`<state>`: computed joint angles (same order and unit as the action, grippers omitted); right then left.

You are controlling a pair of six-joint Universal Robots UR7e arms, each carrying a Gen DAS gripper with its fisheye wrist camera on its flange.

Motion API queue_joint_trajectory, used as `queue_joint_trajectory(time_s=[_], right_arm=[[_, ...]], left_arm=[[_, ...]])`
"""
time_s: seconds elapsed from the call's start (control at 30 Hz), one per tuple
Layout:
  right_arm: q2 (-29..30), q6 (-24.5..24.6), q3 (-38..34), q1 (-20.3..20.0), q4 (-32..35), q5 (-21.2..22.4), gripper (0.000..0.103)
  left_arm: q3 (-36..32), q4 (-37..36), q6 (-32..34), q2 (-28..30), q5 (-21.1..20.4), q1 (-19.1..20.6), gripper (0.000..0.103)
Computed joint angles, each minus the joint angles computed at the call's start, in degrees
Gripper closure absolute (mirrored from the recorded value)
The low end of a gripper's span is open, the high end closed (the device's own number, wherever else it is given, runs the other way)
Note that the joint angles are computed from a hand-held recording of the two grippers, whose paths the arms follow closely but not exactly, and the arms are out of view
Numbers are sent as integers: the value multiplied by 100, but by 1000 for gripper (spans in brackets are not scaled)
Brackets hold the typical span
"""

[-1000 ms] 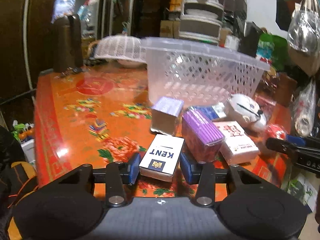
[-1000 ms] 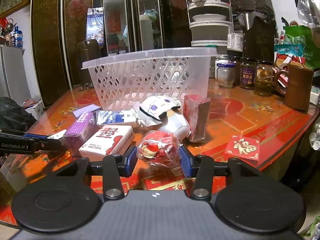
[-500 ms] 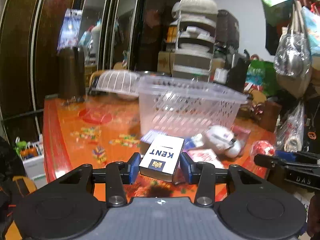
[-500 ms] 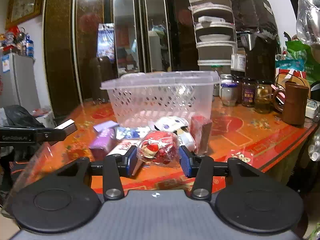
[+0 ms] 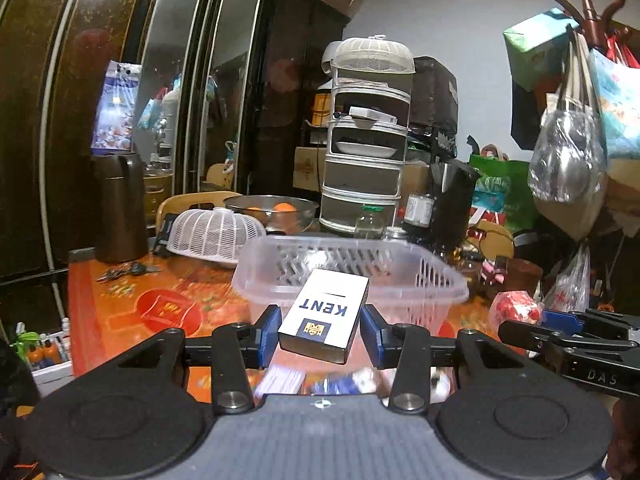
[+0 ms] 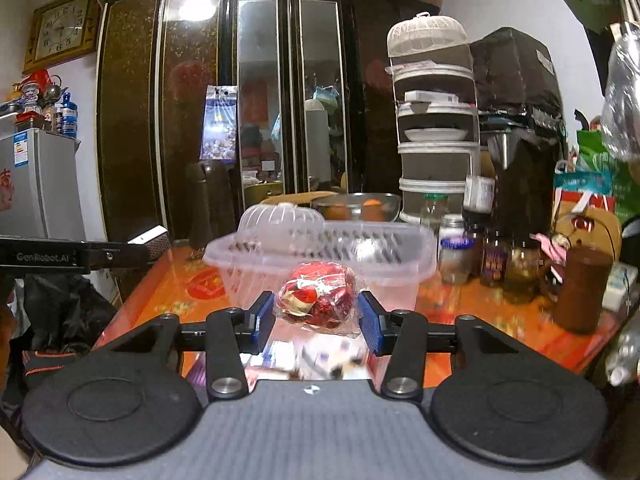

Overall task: Organize objects
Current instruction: 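Lower the KENT box into the basket with the left tool while the right tool drops the candy bag in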

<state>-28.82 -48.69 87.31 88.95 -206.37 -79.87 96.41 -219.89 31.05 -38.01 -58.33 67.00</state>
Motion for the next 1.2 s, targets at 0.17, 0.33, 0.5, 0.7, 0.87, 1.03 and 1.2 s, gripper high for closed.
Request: queue_joint_trajectory(time_s=[0.17,0.33,0.5,0.7,0.87,1.03,1.2], right_arm=[[349,352,-1255,215,979,-371,54],[1031,438,-2872,391,2074,-1008,54],[1561,361,-4007,455,3028,-1382,54],[2146,291,-5245,526,4037,-1851,54],[2557,328,-6206,574,4985,-2263,54],[2778,302,-6672,598,5381,-2420,54],[2970,213,-6996,594,5493,-2444,48]], left_arm=[[-1073,1040,-128,227,-27,58,56],[-2182,2316,-463,571,11,175,56],[-3265,3583,-917,986,190,300,56],[-4449,4868,-1187,1543,490,394,56],[-5231,5807,-1321,1926,806,398,56],[-5551,6109,-1449,2100,901,439,56],[-5591,6071,-1465,2150,924,474,55]])
